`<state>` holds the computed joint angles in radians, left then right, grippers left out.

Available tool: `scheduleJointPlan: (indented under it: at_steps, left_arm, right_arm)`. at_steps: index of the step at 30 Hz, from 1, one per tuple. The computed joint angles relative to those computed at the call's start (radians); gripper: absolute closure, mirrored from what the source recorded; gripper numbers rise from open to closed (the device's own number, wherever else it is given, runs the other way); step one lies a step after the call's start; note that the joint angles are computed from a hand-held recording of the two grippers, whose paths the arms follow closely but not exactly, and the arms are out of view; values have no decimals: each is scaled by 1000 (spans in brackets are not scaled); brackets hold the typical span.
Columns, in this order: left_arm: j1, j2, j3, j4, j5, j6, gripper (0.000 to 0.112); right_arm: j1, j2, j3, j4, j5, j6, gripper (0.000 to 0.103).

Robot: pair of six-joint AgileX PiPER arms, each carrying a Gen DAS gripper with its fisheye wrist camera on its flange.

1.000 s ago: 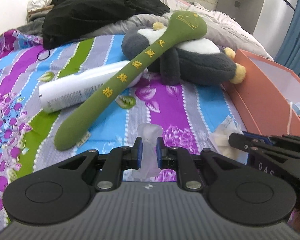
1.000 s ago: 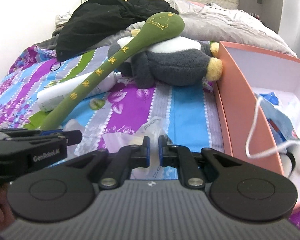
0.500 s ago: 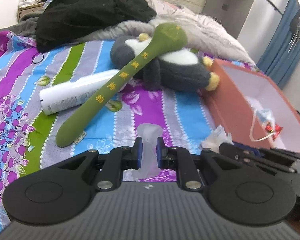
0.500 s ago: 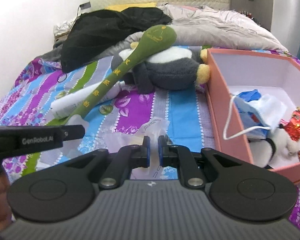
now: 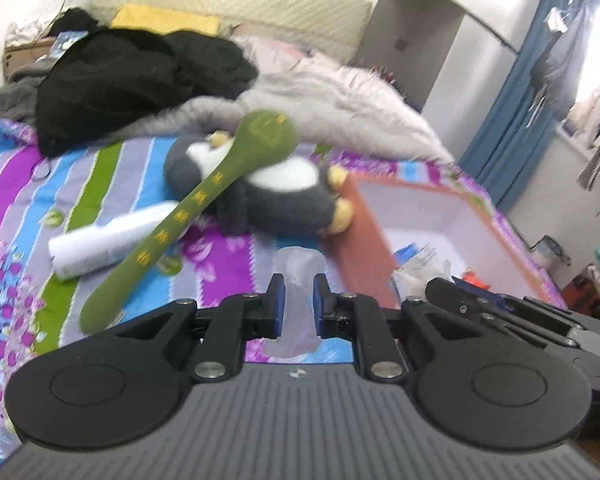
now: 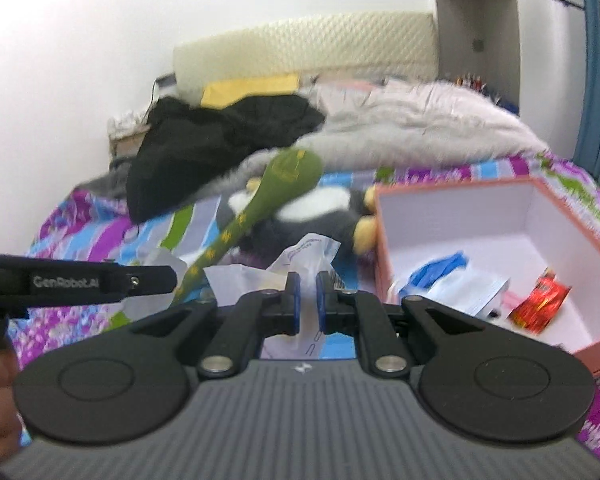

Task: Organize soft objects
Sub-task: 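Lift both clear plastic items and carry them over the pink box, then open both tools to drop the clear plastic items into the box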

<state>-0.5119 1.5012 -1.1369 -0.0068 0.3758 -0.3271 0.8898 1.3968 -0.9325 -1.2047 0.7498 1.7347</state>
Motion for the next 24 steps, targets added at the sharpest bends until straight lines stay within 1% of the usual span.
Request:
scheduleJointPlan:
  at_steps: [2,3,5,7,10,13,15,18,20,23,24]
  left_arm:
    - [-27,-2,-39,71,20,-66,95]
    - [-37,0,-62,75,31,-73,95]
    - [-47,12,-114,43,56,-39,95]
    - [-65,36,-180,53,86,-41,95]
    - [-81,90,-294,-20,130,34,95]
    - [-120,153,-416,6,171,22,95]
    - [-138,209,-511,-7,206,33,95]
    - [-157,305,-671,-57,274,64,95]
    - [-175,381,-790,-60,333,67,95]
    - [-203,509,-987,-59,433,69,95]
    - [-210,566,-1076,-69,483,74,95]
  right_arm:
    - [-8,-39,7,-8,13,-12,91]
    - [-14,-56,9,-10,18,-23,91]
    - [-21,-89,9,-17,39,-43,91]
    - [-28,-114,5,-27,61,-67,91]
    - [-53,-154,-6,-38,81,-105,91]
    - [-93,-192,-23,-52,100,-150,91]
    - [-131,-211,-29,-52,100,-177,91]
    - [-213,-249,-27,-15,71,-234,91]
    - [-282,-270,-24,32,43,-286,91]
    - [-438,-286,-18,169,-49,-426,91]
    - [-495,-287,-12,224,-82,-480,91]
